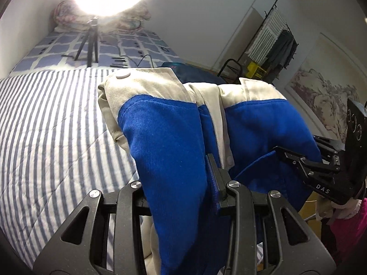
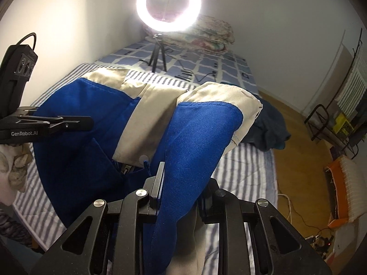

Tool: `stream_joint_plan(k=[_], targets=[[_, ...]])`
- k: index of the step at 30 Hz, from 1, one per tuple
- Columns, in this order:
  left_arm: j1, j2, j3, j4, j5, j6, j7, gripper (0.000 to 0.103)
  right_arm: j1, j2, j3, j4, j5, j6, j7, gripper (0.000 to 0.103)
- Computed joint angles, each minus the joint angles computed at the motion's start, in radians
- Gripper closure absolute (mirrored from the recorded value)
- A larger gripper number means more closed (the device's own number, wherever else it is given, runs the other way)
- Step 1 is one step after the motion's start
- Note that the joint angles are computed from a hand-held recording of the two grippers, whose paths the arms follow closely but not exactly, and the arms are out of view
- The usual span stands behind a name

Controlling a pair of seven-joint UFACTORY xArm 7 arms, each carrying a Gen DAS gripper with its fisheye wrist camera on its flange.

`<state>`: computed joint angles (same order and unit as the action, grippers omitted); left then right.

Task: Fold large clothes
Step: 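Lift the bundle with both tools and fold it over onto itself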

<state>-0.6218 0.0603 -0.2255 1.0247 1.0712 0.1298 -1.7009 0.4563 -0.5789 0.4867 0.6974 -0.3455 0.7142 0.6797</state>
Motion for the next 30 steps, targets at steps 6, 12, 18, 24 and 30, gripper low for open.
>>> stream_joint_plan(k=[6, 12, 18, 24, 30], targets=[[-0.047, 0.085, 0.015, 0.120, -0.011, 0.058, 0.072, 0.069, -0.026, -0.035, -0.029, -0.028, -0.014, -0.022, -0.016, 0.082], [-0.111, 0.154, 0.056, 0.225, -0.048, 0.102, 0.157, 0.069, -0.057, -0.067, -0.046, -0.057, -0.011, -0.047, -0.034, 0.082], [-0.157, 0.192, 0.092, 0.283, -0.062, 0.116, 0.194, 0.069, -0.083, -0.078, -0.059, -0.067, -0.002, -0.073, -0.057, 0.082], [-0.175, 0.248, 0.119, 0.348, -0.109, 0.104, 0.250, 0.069, -0.108, -0.074, -0.065, -0.070, -0.001, -0.095, -0.073, 0.082], [-0.194, 0.355, 0.152, 0.486, -0.222, 0.090, 0.381, 0.069, -0.159, -0.049, -0.084, -0.058, -0.025, -0.127, -0.102, 0.082]])
